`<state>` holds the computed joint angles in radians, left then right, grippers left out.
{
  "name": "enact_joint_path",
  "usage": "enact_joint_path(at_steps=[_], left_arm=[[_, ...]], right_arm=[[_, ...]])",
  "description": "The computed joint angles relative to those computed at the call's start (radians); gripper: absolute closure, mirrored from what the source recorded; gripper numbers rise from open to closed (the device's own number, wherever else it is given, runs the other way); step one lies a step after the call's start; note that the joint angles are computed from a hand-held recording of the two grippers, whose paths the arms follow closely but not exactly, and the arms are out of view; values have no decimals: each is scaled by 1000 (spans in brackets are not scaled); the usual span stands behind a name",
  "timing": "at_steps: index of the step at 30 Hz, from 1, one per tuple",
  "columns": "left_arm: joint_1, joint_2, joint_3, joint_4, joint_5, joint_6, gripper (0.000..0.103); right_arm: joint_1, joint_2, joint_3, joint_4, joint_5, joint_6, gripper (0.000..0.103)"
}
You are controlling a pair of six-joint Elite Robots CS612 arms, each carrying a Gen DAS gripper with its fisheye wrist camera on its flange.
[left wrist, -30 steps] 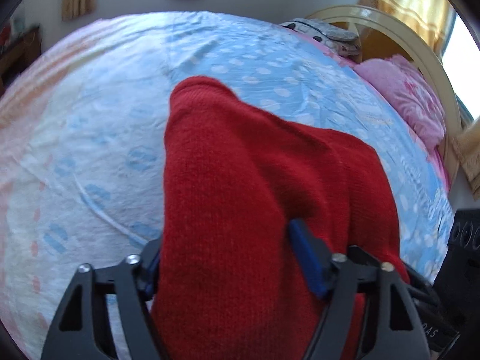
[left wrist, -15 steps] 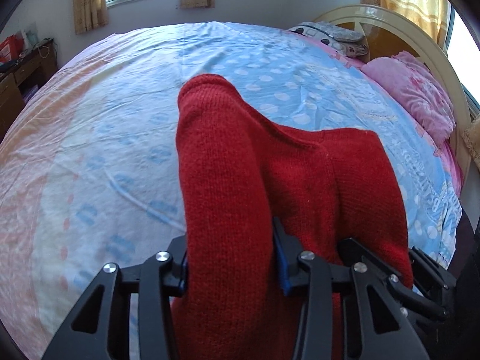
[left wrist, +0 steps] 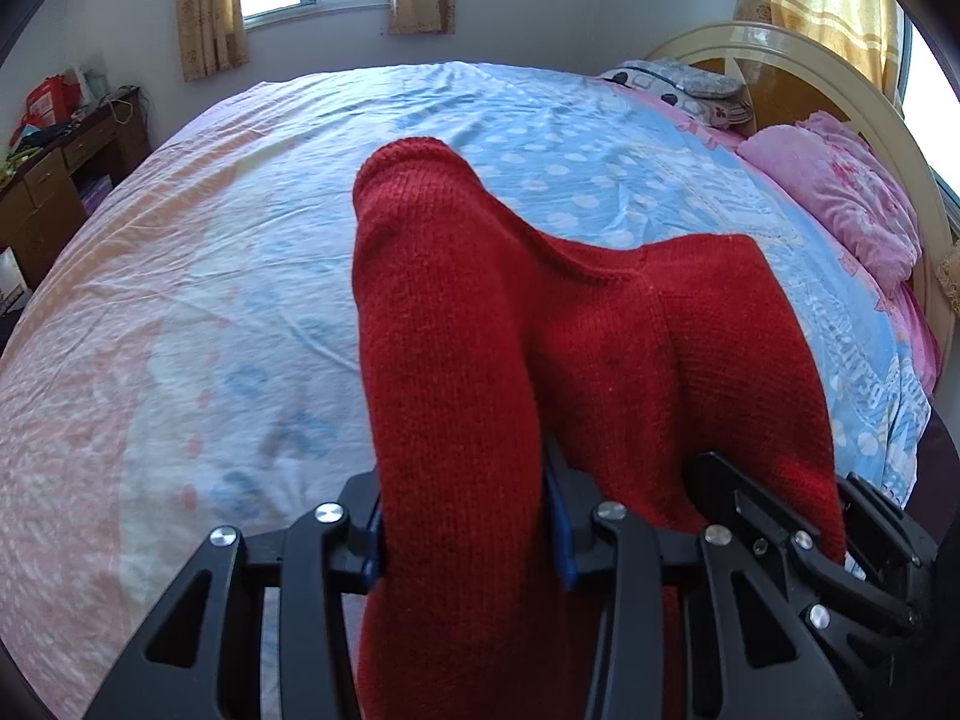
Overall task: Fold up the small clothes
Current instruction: 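Carry the lifted sweater with both grippers across the bed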
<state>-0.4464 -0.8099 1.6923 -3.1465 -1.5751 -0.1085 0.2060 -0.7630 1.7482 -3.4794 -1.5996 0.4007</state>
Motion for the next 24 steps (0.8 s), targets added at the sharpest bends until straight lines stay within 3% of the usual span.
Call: enact_joint_path(at_steps=[24], left_arm=[[62, -39, 73, -105, 94, -114, 60]], right_arm=[[79, 33, -121, 28, 69, -75, 63]])
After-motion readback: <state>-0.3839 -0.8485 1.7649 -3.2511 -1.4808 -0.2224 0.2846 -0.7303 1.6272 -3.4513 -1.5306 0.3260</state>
